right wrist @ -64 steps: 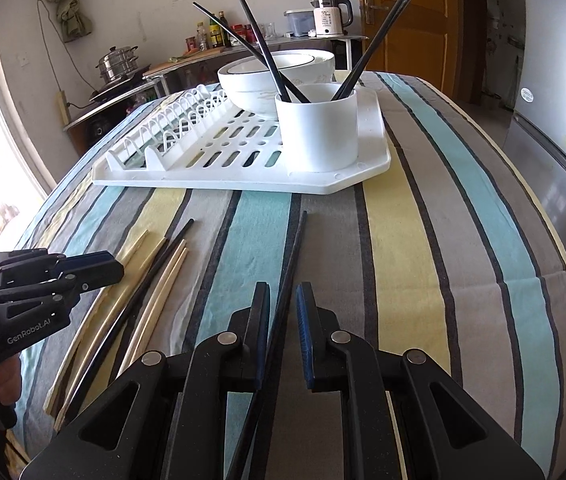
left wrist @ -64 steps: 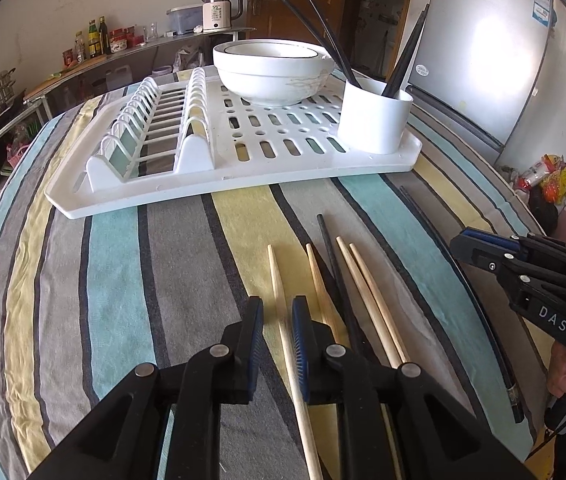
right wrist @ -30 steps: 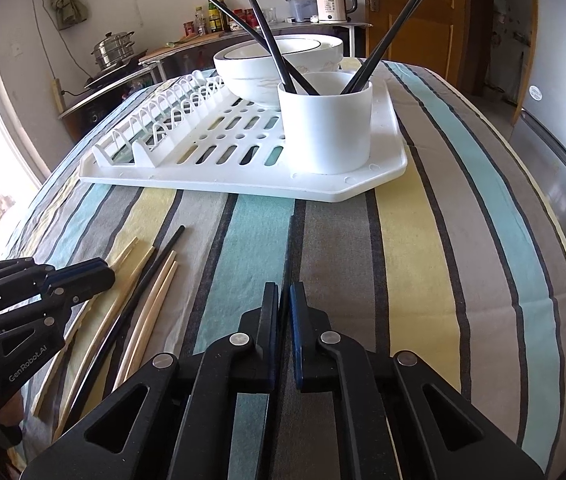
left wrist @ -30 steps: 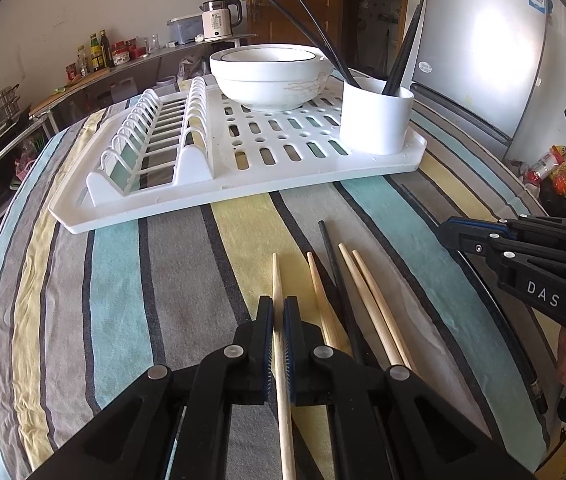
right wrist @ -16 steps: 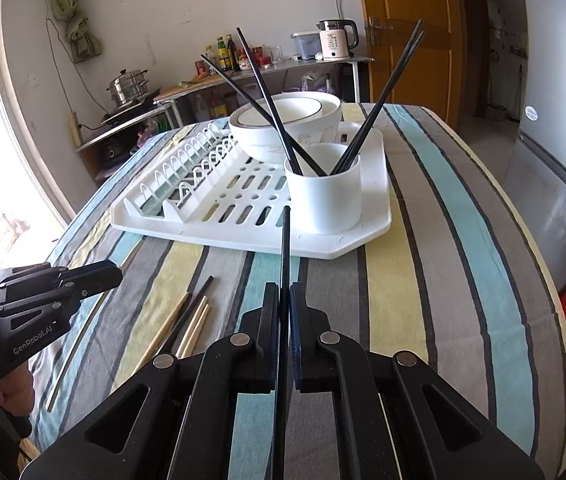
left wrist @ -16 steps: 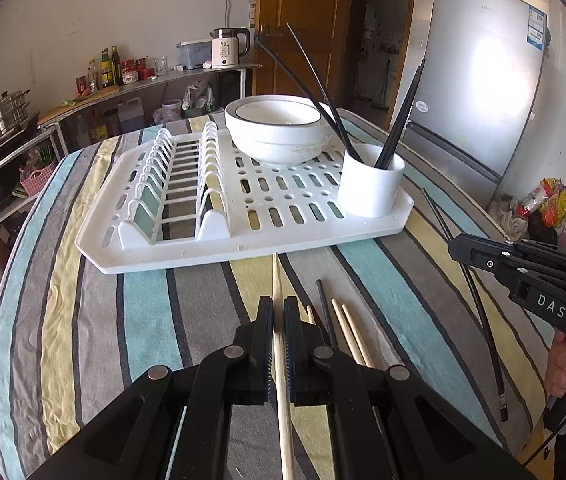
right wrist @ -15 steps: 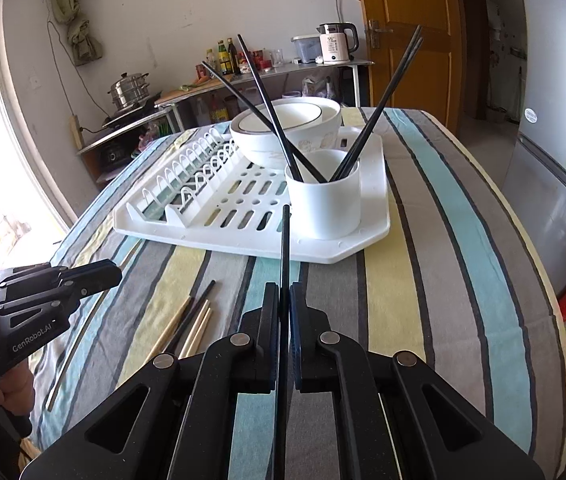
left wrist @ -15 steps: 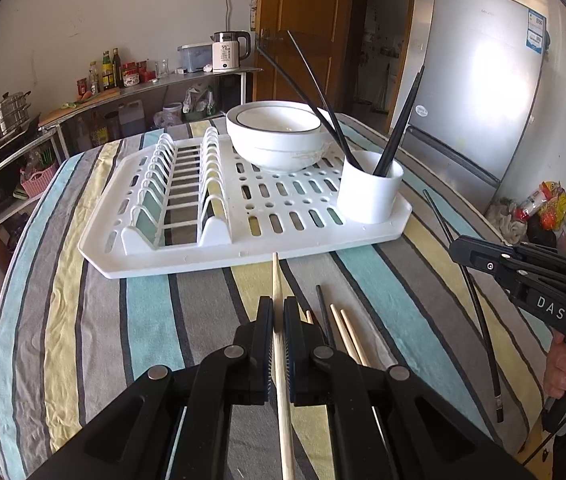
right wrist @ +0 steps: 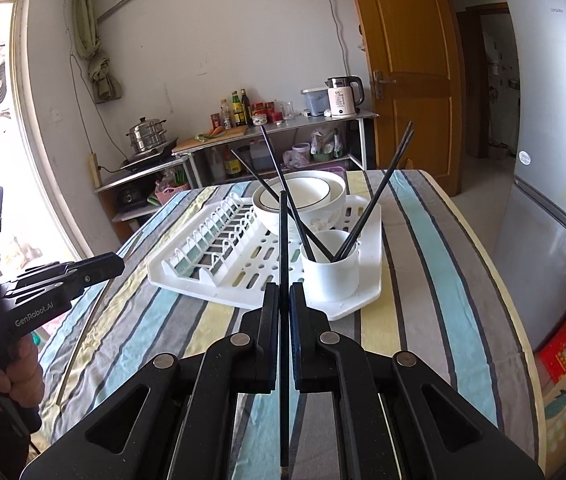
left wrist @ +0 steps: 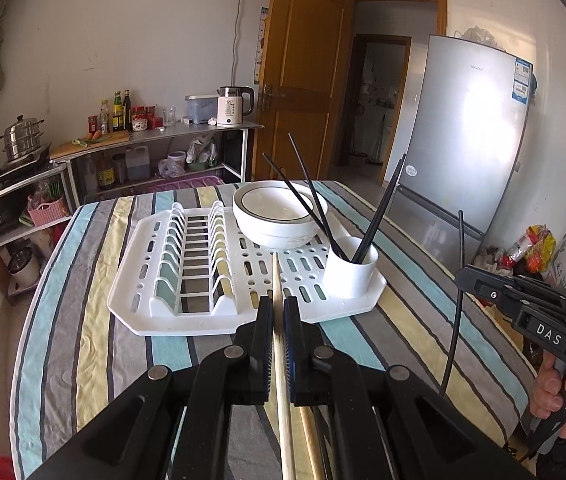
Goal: Organize utensils
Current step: 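Lift both held chopsticks and carry them toward the white cup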
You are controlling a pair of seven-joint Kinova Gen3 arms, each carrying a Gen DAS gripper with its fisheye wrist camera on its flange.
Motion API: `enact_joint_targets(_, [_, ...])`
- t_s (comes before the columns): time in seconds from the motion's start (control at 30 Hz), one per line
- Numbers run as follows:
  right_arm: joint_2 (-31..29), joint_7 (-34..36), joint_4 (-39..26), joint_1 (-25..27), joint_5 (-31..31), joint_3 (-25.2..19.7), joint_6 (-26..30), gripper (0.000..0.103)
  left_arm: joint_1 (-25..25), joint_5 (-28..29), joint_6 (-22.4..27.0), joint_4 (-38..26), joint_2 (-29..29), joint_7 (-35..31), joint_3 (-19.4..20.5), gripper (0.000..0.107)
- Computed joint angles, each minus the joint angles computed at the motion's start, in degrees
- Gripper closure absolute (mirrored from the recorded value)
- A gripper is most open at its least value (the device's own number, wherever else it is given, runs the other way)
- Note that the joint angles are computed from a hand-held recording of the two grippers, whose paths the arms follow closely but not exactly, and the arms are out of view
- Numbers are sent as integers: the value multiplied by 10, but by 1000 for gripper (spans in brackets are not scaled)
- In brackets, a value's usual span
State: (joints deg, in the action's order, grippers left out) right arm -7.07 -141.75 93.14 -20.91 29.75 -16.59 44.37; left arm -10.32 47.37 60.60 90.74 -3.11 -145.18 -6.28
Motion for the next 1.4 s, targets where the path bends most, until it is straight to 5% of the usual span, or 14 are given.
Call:
enact_joint_targets(0.4, [-12, -3, 5, 3, 4, -10, 2, 98, -29, 48, 55, -2, 14, -16, -11, 103])
enact_joint_targets(0.87, [-16, -4, 11, 10, 3, -12, -2, 98, -34, 40, 52, 6, 11, -28, -7, 106])
enact_joint_targets(1.4, [-11, 34, 12, 17, -27, 6, -20, 98, 0, -108, 61, -98, 159, 180, 76, 93])
